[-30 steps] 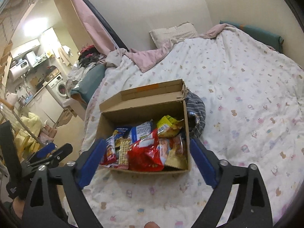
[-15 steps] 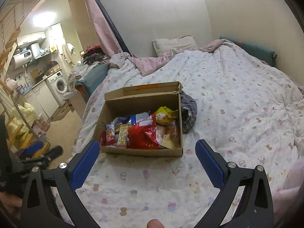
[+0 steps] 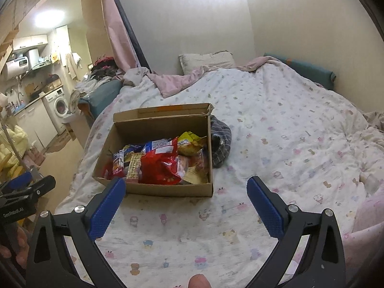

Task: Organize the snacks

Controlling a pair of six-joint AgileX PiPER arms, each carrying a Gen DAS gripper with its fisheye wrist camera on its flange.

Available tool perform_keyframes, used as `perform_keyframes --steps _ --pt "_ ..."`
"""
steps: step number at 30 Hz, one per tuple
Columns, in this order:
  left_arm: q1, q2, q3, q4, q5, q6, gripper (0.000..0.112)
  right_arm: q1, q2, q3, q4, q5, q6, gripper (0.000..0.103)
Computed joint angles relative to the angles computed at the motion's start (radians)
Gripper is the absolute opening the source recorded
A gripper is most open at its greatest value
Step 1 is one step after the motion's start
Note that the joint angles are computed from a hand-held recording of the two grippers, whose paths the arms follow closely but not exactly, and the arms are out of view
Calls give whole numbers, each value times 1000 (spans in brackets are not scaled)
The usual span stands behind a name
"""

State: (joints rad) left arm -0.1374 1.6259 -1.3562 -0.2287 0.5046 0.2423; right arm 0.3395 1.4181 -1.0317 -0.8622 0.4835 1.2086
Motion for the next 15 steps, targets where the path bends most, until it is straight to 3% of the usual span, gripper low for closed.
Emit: perform_keyframes --steps 15 --pt "0 -4 -2 -29 21 29 103 7 17 -8 -8 2 0 103"
